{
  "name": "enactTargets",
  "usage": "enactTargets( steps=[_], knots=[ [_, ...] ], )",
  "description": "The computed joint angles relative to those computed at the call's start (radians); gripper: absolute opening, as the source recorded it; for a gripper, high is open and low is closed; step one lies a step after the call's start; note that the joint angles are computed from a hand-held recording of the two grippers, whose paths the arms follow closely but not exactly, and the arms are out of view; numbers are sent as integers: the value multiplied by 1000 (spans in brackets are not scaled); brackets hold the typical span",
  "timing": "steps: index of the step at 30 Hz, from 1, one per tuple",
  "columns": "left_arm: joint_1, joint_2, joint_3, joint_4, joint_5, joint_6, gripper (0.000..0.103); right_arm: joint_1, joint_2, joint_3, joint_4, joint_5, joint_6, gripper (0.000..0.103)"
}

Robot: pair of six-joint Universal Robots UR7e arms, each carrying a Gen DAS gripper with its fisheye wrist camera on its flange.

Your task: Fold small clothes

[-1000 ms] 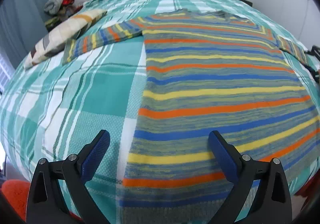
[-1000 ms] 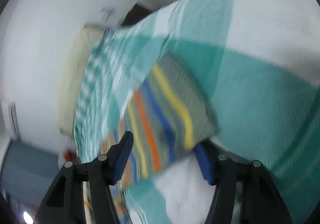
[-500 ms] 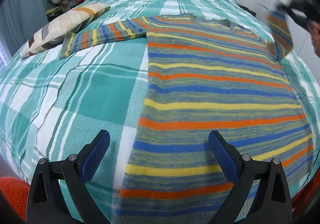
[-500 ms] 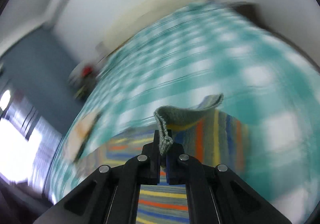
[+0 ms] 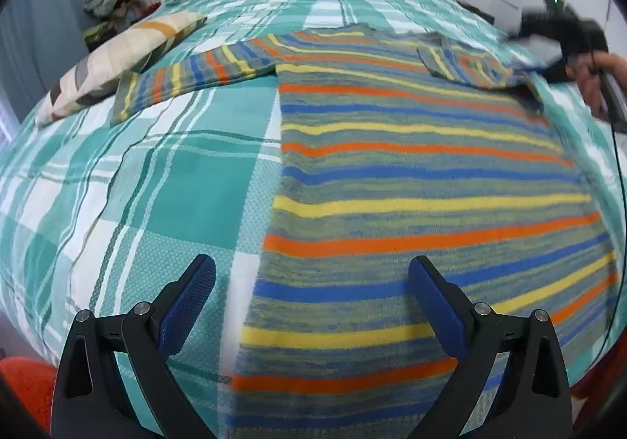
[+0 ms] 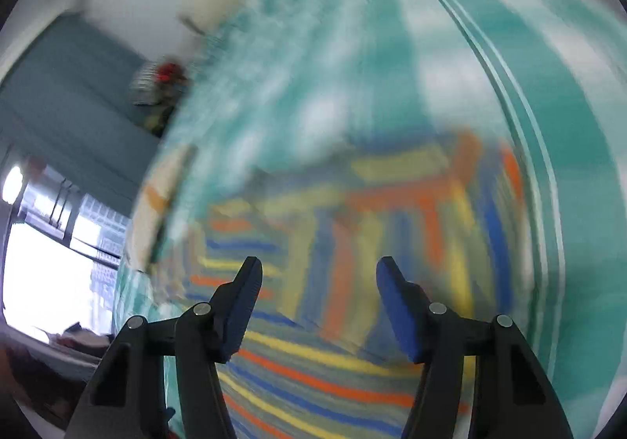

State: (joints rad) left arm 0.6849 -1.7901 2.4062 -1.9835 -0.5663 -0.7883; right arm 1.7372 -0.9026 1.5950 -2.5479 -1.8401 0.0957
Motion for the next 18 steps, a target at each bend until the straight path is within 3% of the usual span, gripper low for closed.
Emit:
enactTargets(
  steps=[1, 2, 3, 7, 11, 13, 15, 18],
  knots=[
    [-4, 5, 1, 12, 5, -1, 99, -22, -4, 18, 42, -56, 43, 47],
    [-5, 10, 1, 22, 7, 1, 99, -30, -12, 33, 43, -69, 49, 27],
    [-5, 13, 1, 27, 7, 1, 99, -44, -38, 70, 1, -42, 23, 24],
    [-2, 18, 5, 16, 0, 9, 99, -28, -94, 116, -109, 3, -59, 26],
    [5, 30, 6, -9, 0, 19, 99, 5, -80, 77, -64, -42, -124, 34],
    [13, 40, 5, -8, -4, 14, 99, -2, -60, 56, -4, -89, -71, 46],
    [15, 41, 4, -1, -5, 8, 99, -10, -18, 16, 118, -174, -6, 40],
    [9, 27, 5, 9, -7, 1, 99, 76, 39, -31, 79, -329, -114, 40]
  ],
)
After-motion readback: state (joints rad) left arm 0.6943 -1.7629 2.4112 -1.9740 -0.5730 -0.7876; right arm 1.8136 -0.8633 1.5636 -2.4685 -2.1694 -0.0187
